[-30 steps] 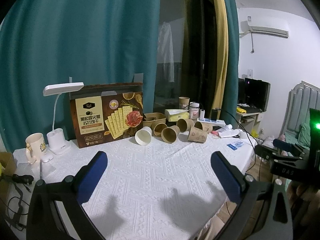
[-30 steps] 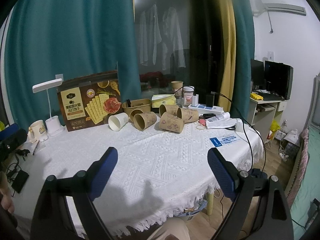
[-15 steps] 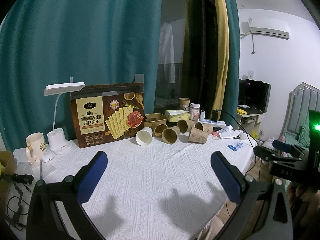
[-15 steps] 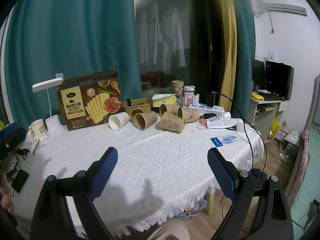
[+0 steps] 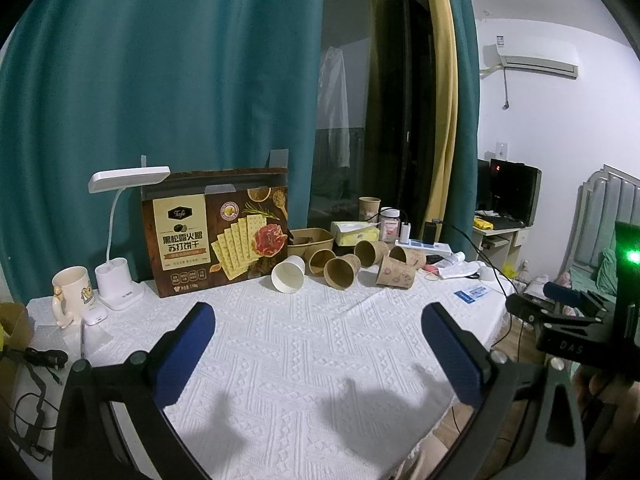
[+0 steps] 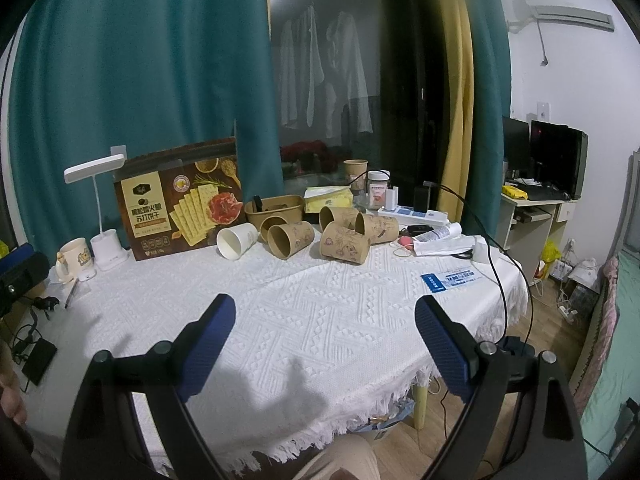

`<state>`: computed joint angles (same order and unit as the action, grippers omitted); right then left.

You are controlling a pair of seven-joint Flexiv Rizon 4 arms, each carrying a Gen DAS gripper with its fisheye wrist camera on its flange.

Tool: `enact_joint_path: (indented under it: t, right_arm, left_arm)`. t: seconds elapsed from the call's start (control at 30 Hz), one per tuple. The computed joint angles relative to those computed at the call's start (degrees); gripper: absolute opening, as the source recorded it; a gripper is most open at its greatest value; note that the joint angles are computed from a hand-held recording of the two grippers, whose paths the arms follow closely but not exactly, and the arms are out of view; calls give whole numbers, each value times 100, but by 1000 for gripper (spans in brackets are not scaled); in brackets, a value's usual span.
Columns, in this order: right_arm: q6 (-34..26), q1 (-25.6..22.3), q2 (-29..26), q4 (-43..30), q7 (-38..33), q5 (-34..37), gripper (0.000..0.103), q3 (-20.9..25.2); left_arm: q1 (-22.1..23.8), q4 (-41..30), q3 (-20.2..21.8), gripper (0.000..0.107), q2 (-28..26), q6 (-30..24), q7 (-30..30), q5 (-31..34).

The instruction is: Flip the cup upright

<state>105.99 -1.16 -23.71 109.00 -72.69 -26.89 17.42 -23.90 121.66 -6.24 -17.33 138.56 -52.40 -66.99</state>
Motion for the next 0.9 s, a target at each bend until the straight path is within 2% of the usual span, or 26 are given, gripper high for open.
enact_joint_path:
  t: [0.9]
  right_arm:
    - [-25, 6, 7, -9, -54, 48, 90, 22]
  left_arm:
    - [17, -53, 7, 103, 76, -43, 122, -53]
